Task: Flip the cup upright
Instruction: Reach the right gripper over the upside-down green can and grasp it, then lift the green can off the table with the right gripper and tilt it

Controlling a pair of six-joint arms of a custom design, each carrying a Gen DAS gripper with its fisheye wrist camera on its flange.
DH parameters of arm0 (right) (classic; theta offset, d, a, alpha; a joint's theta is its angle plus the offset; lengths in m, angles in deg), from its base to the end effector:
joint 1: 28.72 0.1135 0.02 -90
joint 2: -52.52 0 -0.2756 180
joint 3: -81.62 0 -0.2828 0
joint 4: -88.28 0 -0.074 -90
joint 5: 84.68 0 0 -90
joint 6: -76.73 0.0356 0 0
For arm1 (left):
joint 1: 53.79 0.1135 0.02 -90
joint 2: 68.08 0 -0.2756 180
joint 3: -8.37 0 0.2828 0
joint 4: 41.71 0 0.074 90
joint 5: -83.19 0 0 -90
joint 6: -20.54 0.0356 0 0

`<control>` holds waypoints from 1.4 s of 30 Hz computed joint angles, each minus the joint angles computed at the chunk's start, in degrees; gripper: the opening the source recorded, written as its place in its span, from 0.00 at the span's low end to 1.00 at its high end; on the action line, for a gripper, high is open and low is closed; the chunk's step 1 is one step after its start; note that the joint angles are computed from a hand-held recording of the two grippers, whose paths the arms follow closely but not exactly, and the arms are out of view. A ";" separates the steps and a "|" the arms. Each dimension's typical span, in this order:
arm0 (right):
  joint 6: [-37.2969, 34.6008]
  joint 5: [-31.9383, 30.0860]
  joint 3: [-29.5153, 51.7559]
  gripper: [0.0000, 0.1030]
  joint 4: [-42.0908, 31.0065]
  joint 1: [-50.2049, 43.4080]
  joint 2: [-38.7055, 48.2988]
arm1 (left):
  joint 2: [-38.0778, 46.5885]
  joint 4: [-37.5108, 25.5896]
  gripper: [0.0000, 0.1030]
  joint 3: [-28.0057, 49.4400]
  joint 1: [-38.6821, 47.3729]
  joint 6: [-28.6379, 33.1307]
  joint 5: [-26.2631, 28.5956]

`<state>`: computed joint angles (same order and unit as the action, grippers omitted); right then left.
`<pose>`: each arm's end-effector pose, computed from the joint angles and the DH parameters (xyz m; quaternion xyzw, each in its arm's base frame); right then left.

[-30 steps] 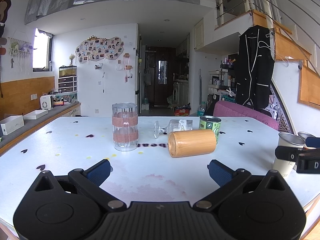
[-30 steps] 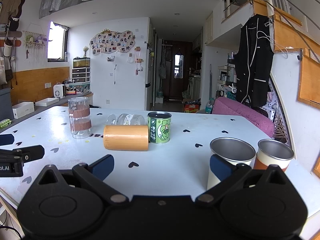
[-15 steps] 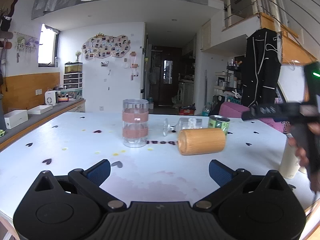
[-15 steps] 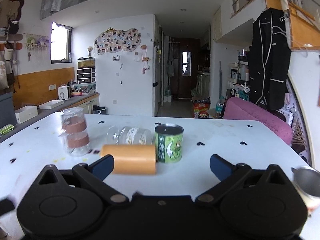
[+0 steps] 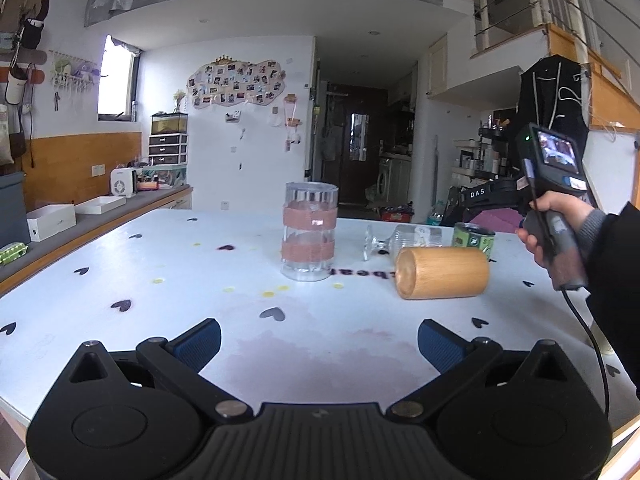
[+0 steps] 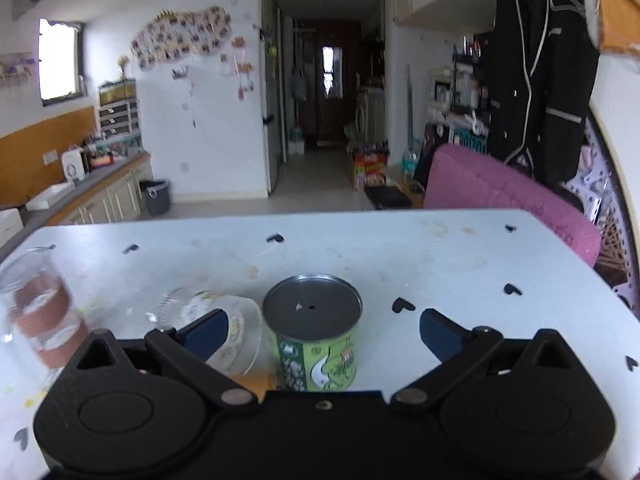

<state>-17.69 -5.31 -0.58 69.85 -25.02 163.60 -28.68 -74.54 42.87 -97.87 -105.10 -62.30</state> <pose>0.4856 0.0380 0.2484 -0.1066 0.8643 0.0779 0.4854 0.1377 -0.0925 0.2066 -0.1460 0.8075 0.0710 0.5671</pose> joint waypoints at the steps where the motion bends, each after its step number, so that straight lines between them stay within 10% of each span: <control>1: 0.37 1.00 2.37 1.00 -1.29 0.30 1.82 | -0.14 -0.03 1.00 -0.10 0.38 0.03 0.23; 10: 3.06 2.06 15.72 0.99 -6.90 2.07 13.12 | -1.52 -1.17 1.00 -0.49 1.84 0.09 1.29; 15: 4.40 2.75 18.02 0.74 -6.70 2.30 15.86 | -2.69 -1.95 1.00 -0.58 2.34 0.16 1.59; 20: 5.97 7.14 15.00 0.73 -6.48 1.35 13.65 | -2.46 -1.38 1.00 -0.59 1.75 0.25 1.91; 42: -7.59 -7.79 -27.62 0.73 -0.55 -6.33 -20.19 | 12.13 15.21 1.00 -0.23 -1.46 4.45 12.30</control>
<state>-25.28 -13.10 -28.20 69.30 -31.35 143.41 -16.55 -59.33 42.64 -99.33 -100.64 -50.01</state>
